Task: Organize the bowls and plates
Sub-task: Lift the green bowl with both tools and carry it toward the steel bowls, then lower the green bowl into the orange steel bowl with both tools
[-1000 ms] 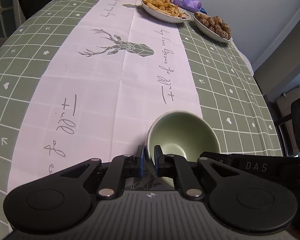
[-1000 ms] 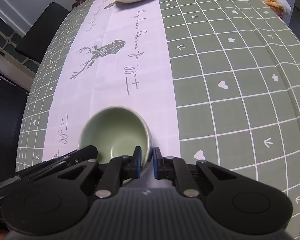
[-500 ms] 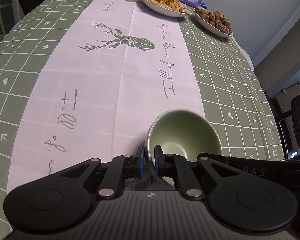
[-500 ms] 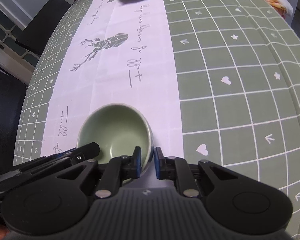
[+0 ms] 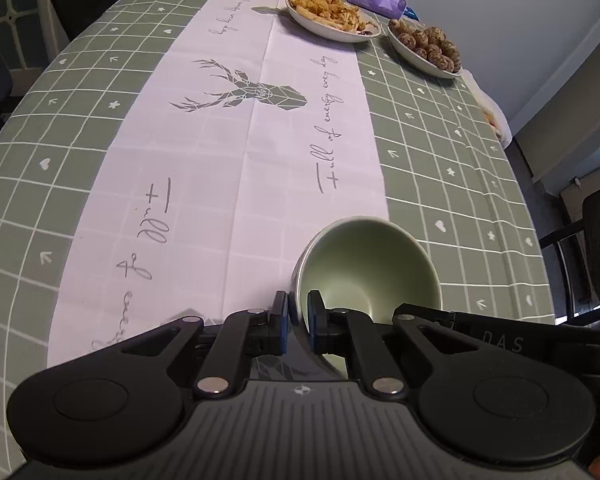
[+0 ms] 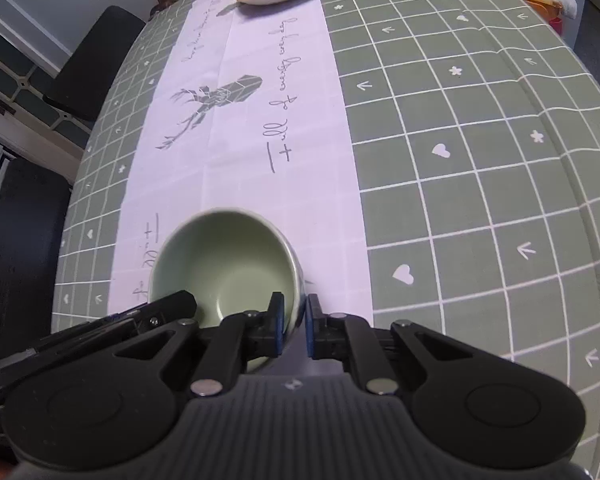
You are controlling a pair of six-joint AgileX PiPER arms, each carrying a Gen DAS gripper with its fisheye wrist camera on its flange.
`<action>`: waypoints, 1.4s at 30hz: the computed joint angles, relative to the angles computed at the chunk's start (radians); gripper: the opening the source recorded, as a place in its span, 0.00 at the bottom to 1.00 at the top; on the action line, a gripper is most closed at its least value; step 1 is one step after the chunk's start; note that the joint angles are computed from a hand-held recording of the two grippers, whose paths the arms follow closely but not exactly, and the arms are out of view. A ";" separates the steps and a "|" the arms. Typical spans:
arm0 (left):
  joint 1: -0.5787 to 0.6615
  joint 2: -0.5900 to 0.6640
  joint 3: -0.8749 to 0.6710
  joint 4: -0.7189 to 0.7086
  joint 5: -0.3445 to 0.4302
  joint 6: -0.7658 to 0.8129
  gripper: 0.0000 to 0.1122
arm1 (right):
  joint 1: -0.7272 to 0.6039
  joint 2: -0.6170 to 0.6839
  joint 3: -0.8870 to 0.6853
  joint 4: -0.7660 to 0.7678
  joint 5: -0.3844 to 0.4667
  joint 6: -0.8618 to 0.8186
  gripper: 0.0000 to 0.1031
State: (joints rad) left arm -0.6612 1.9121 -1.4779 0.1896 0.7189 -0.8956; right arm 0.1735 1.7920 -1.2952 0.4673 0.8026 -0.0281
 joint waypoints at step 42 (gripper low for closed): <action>-0.362 0.121 -0.314 -0.112 0.331 -0.116 0.10 | -0.536 -0.483 0.437 0.024 0.273 -0.465 0.07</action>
State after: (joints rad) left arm -1.0229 2.0333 -1.7923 0.0773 1.0498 -1.0112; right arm -0.3625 1.3092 -0.8585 0.4910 1.0753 -0.4935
